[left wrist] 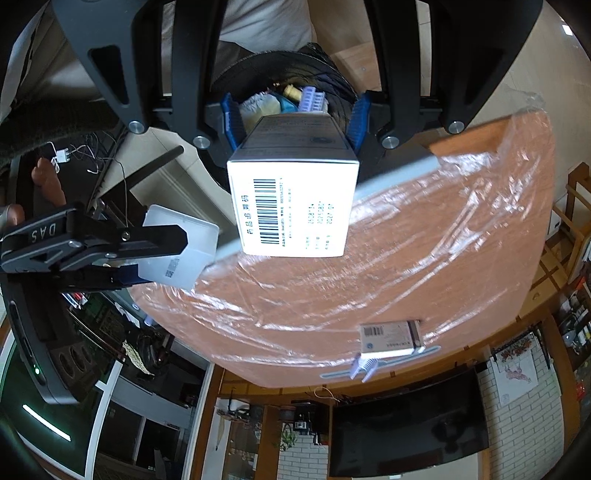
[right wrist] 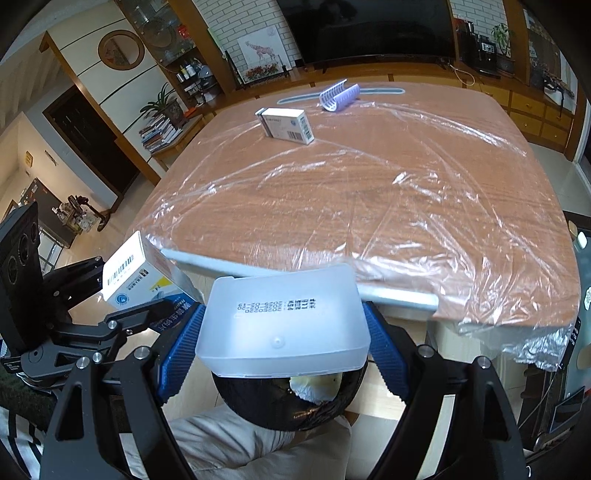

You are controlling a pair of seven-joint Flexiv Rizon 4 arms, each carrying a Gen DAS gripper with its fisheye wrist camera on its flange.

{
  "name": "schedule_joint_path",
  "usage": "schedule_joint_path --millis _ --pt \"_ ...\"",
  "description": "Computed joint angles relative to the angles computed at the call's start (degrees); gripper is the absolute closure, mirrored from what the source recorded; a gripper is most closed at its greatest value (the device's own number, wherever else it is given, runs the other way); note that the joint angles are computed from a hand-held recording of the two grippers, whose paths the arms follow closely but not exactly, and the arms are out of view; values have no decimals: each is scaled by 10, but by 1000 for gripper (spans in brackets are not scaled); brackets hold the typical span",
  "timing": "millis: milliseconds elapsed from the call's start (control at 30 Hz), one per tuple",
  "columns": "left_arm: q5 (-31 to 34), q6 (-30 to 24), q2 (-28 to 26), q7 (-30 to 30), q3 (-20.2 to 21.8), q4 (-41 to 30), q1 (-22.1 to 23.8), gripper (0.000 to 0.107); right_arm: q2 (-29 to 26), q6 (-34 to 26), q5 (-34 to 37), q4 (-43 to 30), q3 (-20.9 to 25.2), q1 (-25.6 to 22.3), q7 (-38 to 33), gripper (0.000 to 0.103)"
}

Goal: Collect trash
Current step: 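Carry the white container and white box with both tools over the bin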

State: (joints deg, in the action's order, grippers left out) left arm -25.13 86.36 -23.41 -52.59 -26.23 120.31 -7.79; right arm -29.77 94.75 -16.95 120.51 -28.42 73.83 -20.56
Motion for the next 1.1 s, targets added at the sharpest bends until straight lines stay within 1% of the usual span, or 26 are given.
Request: schedule_joint_path --millis 133,233,333,533,833,933,1100 --pt "3 -11 -3 -6 9 1 -10 60 2 0 -2 0 26 -17 -7 21" --pt "10 -19 -7 -15 25 0 -24 59 1 -1 -4 -2 48 -34 -10 21" --pt "23 -29 -15 -29 49 -5 -43 60 0 -7 -11 -3 58 -39 -10 21" --pt "50 -43 -32 -55 85 -16 -68 60 -16 -23 -34 -18 98 -75 -16 21" --pt "86 -60 -54 -89 117 -31 -85 60 -42 -42 -66 -39 148 -125 -12 21" --pt "97 -64 -62 -101 127 -37 -91 60 -50 -45 -73 -44 158 -136 -9 21" --pt "116 -72 -78 -119 142 -50 -99 60 -63 -52 -85 -51 159 -139 -4 21"
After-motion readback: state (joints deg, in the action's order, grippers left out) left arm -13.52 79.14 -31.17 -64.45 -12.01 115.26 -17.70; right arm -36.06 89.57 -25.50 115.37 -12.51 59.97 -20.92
